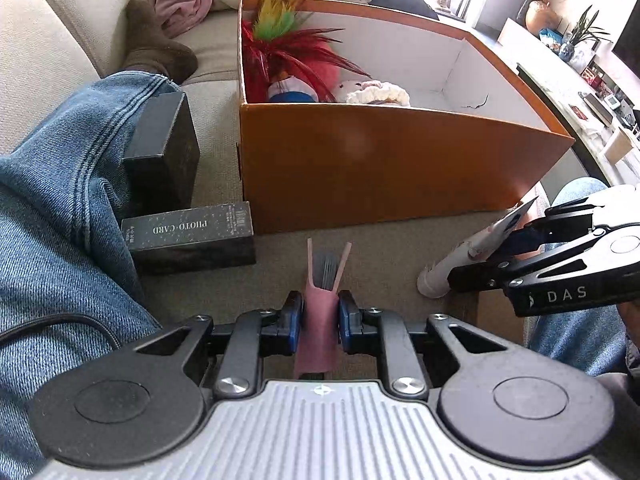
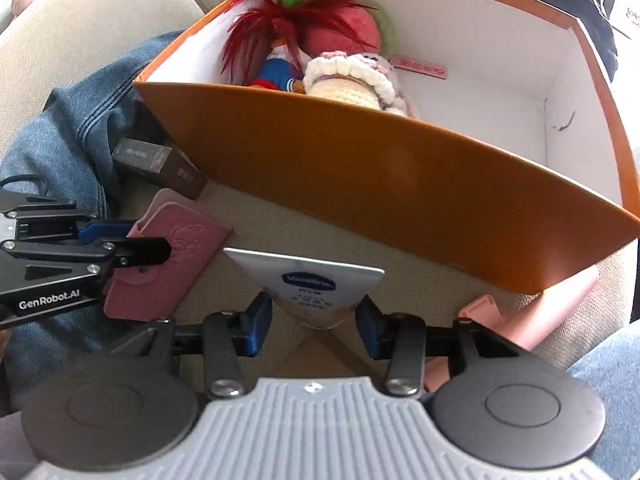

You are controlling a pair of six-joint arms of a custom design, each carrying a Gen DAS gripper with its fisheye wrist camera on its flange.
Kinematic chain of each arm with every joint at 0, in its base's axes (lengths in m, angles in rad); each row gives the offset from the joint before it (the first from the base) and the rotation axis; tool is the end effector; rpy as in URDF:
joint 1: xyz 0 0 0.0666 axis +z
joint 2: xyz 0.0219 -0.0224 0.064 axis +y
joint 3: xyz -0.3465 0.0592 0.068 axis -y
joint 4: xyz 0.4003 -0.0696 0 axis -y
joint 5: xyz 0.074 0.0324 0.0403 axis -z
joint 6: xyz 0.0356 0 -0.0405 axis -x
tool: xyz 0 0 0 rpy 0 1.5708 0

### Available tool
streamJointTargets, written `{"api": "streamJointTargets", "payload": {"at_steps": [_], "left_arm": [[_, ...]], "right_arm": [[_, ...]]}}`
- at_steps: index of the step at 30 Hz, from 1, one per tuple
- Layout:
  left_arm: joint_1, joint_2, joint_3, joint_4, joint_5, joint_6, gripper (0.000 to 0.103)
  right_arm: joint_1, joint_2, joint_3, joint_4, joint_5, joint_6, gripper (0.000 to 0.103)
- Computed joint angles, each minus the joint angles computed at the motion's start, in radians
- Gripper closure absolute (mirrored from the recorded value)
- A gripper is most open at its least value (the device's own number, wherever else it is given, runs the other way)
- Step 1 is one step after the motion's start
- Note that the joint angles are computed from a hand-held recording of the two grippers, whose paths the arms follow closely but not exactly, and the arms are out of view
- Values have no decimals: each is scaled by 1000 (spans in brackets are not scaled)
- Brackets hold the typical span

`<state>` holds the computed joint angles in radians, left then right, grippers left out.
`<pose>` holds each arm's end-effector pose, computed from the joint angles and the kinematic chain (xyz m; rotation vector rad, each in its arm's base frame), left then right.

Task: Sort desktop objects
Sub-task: 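Lift the pink card and lotion tube with both tools toward the orange box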

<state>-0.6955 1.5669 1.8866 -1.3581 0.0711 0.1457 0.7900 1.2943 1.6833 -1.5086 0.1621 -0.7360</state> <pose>0.4004 -0.3380 0.5087 0.7464 2.5514 -0.3822 0.2933 0.2873 0.5360 -0.0225 2.6933 0.2690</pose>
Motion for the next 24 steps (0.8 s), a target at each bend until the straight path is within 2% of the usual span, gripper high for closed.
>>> {"api": "streamJointTargets", "payload": {"at_steps": [6, 13, 19, 24], "left_arm": [[3, -23, 5, 69, 31, 10, 82], [13, 14, 153, 60, 125, -4, 82], [0, 127, 378, -12, 173, -36, 82], [-5, 299, 679, -101, 195, -56, 82]], "right_arm": [[3, -27, -17, 34, 23, -7, 56], [28, -29, 73, 20, 74, 64, 56], [16, -14, 184, -22, 82, 126, 56], [-27, 10, 286, -45, 71, 165, 56]]}}
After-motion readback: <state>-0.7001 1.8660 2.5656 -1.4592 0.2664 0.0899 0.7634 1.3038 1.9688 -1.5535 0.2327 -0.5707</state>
